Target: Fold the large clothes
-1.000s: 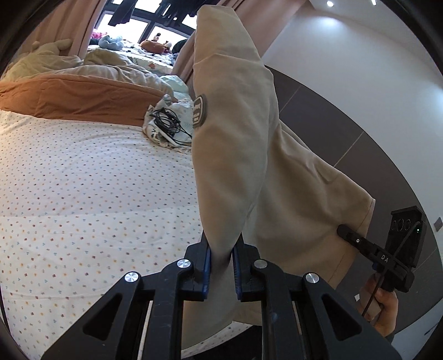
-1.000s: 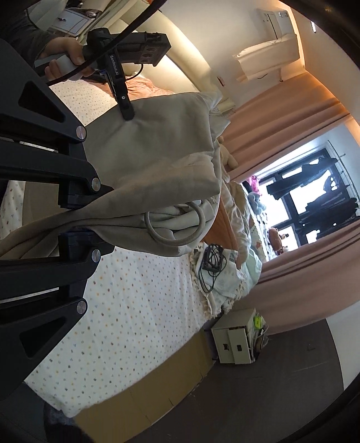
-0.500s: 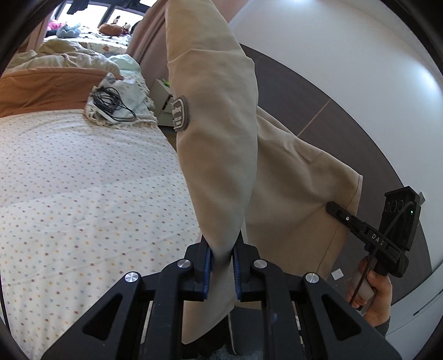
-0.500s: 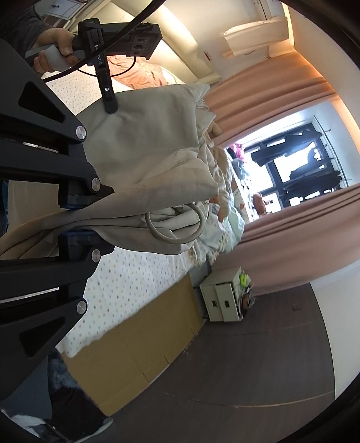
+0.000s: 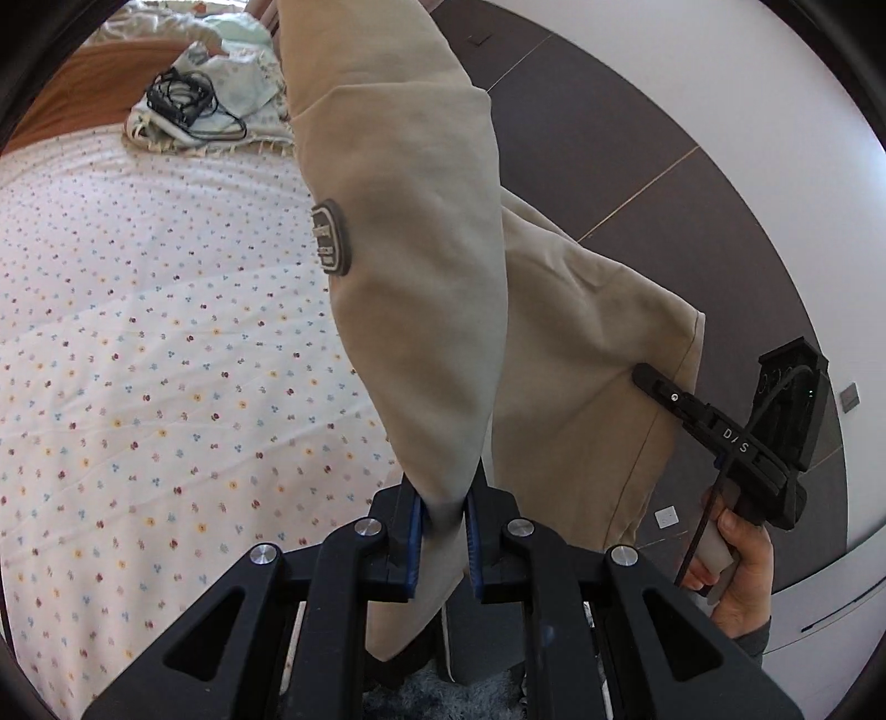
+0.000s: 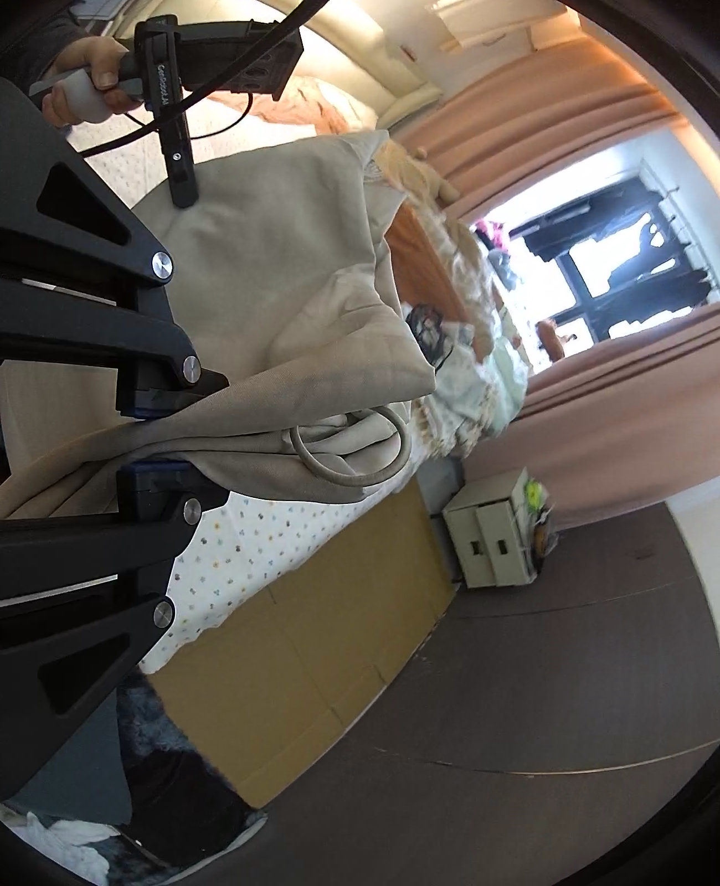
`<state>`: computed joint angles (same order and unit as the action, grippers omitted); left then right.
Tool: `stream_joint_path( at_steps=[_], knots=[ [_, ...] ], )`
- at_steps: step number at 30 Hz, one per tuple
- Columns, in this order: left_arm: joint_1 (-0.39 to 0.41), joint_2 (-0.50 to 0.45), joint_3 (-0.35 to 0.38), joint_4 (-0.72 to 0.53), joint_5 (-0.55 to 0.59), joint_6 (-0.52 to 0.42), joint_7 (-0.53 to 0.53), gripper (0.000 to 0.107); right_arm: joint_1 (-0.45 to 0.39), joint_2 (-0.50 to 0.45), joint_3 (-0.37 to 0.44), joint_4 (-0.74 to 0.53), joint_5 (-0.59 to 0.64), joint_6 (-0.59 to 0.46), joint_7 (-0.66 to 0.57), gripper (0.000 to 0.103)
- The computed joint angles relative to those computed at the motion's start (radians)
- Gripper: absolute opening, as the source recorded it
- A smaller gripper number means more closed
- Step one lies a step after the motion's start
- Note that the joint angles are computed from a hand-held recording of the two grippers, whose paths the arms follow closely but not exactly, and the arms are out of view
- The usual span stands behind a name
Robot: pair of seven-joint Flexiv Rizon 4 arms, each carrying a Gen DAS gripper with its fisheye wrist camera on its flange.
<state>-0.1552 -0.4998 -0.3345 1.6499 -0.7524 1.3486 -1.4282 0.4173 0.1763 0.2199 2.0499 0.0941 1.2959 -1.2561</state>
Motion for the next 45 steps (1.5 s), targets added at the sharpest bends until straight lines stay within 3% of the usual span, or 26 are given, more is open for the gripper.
stream_joint_path(
  at_steps=[4,14,17,20,21,22,23,24,28,31,34,37,42,45],
  knots=[
    [0.015,-0.073,0.015,-0.082,0.017,-0.050,-0.004,0.015,-0.006,-0.119,0.006,-0.092,-0.080,-0.005,0.086,0.007],
    [0.023,-0.282,0.123,-0.314,0.157,-0.226,-0.144,0.016,0.005,-0.410,-0.023,-0.399,-0.229,-0.187,0.178,0.008],
    [0.034,-0.346,0.137,-0.375,0.183,-0.300,-0.212,0.019,0.040,-0.491,-0.057,-0.484,-0.317,-0.268,0.242,0.018],
    [0.090,-0.362,0.049,-0.326,0.113,-0.255,-0.180,0.032,0.071,-0.556,-0.073,-0.550,-0.365,-0.344,0.314,0.051],
    [0.098,-0.361,0.036,-0.314,0.103,-0.251,-0.167,0.045,0.083,-0.567,-0.083,-0.555,-0.391,-0.349,0.339,0.061],
    [0.090,-0.356,0.052,-0.309,0.117,-0.256,-0.171,0.054,0.093,-0.571,-0.096,-0.552,-0.424,-0.353,0.358,0.062],
    [0.083,-0.348,0.063,-0.298,0.128,-0.252,-0.173,0.073,0.100,-0.576,-0.100,-0.557,-0.446,-0.360,0.371,0.062],
    [0.088,-0.343,0.052,-0.287,0.123,-0.238,-0.158,0.080,0.101,-0.574,-0.098,-0.555,-0.453,-0.362,0.381,0.063],
    [0.084,-0.340,0.059,-0.297,0.132,-0.243,-0.154,0.080,0.099,-0.505,-0.103,-0.477,-0.504,-0.339,0.466,0.069],
    [0.076,-0.258,0.071,-0.186,0.140,-0.173,-0.147,0.080,0.068,-0.435,-0.085,-0.411,-0.497,-0.319,0.501,0.077],
    [0.062,-0.217,0.073,-0.138,0.154,-0.104,-0.150,0.080,0.023,-0.324,-0.072,-0.267,-0.509,-0.252,0.571,0.077],
    [0.074,-0.183,0.051,-0.099,0.153,-0.096,-0.118,0.080,-0.027,-0.220,-0.045,-0.134,-0.495,-0.179,0.608,0.077],
    [0.087,-0.179,0.012,-0.075,0.138,-0.085,-0.048,0.080,-0.123,-0.055,-0.003,0.106,-0.578,-0.062,0.845,0.077],
    [0.102,-0.168,-0.013,-0.049,0.115,-0.117,0.011,0.078,-0.167,-0.014,0.030,0.191,-0.590,-0.010,0.972,0.077]
  ],
)
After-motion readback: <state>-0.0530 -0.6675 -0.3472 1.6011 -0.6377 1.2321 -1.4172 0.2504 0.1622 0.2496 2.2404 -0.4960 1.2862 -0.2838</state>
